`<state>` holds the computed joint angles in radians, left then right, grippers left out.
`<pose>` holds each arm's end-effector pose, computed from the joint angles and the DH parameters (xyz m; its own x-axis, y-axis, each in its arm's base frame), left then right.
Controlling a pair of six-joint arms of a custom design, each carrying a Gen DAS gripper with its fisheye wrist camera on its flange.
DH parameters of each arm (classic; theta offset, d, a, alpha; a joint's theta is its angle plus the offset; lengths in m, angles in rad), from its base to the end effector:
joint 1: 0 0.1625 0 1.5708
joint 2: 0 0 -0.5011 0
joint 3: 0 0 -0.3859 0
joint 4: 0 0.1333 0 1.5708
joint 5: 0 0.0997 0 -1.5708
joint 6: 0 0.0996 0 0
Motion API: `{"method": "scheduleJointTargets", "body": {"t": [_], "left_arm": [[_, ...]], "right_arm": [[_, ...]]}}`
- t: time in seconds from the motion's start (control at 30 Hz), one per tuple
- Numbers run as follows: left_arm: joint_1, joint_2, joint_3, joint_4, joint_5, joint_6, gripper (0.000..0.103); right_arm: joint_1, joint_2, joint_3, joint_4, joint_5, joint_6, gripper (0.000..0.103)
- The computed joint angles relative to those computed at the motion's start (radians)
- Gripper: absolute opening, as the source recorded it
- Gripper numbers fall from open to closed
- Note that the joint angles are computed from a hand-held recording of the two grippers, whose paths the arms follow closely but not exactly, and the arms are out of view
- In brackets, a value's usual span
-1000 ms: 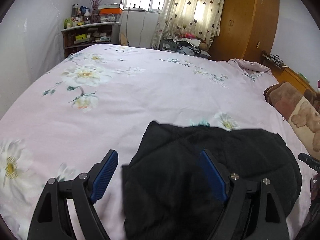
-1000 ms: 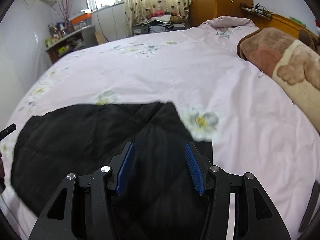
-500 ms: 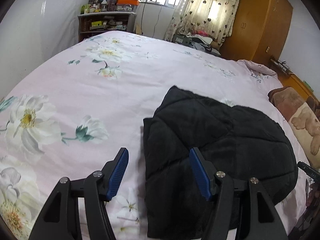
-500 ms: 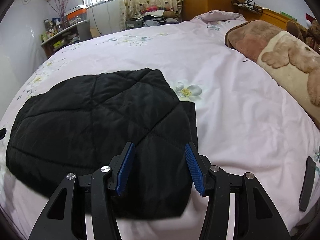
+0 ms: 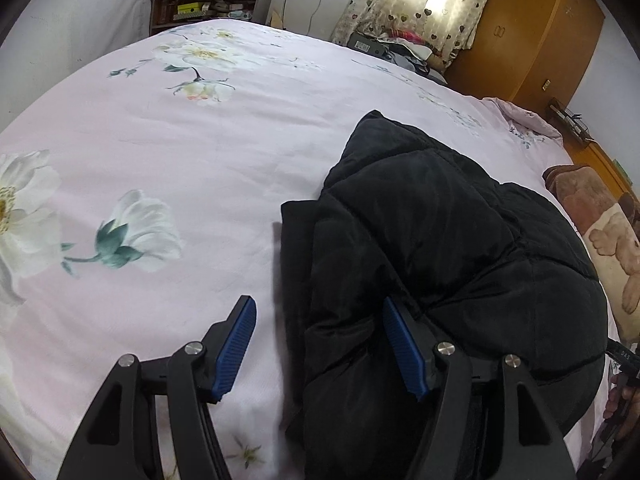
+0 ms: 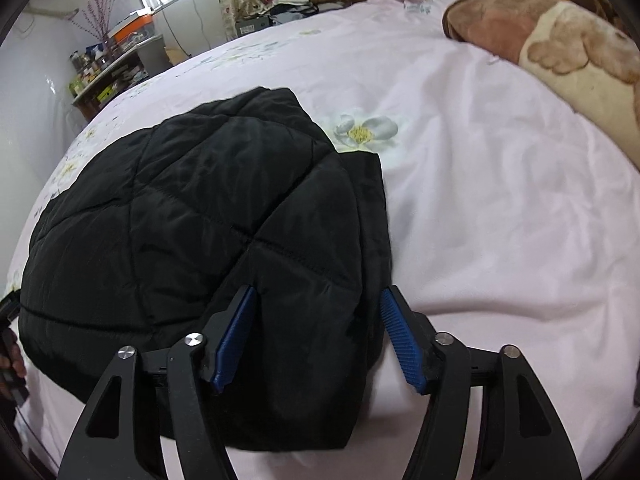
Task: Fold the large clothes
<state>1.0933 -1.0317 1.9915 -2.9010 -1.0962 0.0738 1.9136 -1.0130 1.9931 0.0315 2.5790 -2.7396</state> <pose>-0.1186 -0.6183 0.2300 -0.8321 0.3222 -0.4515 0.4911 0.8064 -0.3296 0.1887 -0.3827 0.1692 -0.7126 0.5363 0.4523 -0.0067 0.6395 -0.7688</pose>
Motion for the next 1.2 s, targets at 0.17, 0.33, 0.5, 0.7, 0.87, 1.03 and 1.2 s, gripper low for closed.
{"method": "scheduleJointTargets", "body": {"t": [0.17, 0.33, 0.5, 0.7, 0.87, 1.03, 1.2], "left_arm": [[0.020, 0.018, -0.020, 0.011, -0.038, -0.003, 0.078], [0.044, 0.026, -0.054, 0.060, -0.106, -0.022, 0.078], [0.061, 0.031, -0.079, 0.099, -0.165, -0.035, 0.078], [0.079, 0.014, -0.050, 0.083, -0.225, -0.058, 0.076], [0.098, 0.029, -0.066, 0.090, -0.262, -0.058, 0.078], [0.102, 0.057, -0.119, 0.153, -0.278, -0.050, 0.081], [0.107, 0.054, -0.117, 0.159, -0.297, -0.035, 0.080]], "right_arm": [[-0.057, -0.040, 0.016, -0.017, -0.100, -0.025, 0.069], [-0.123, -0.088, 0.047, -0.058, -0.219, -0.058, 0.072], [-0.174, -0.121, 0.068, -0.087, -0.315, -0.081, 0.073], [-0.192, -0.147, 0.113, -0.134, -0.387, -0.089, 0.071], [-0.243, -0.175, 0.150, -0.172, -0.467, -0.126, 0.071], [-0.283, -0.175, 0.142, -0.175, -0.529, -0.119, 0.072], [-0.264, -0.178, 0.139, -0.164, -0.518, -0.136, 0.061]]}}
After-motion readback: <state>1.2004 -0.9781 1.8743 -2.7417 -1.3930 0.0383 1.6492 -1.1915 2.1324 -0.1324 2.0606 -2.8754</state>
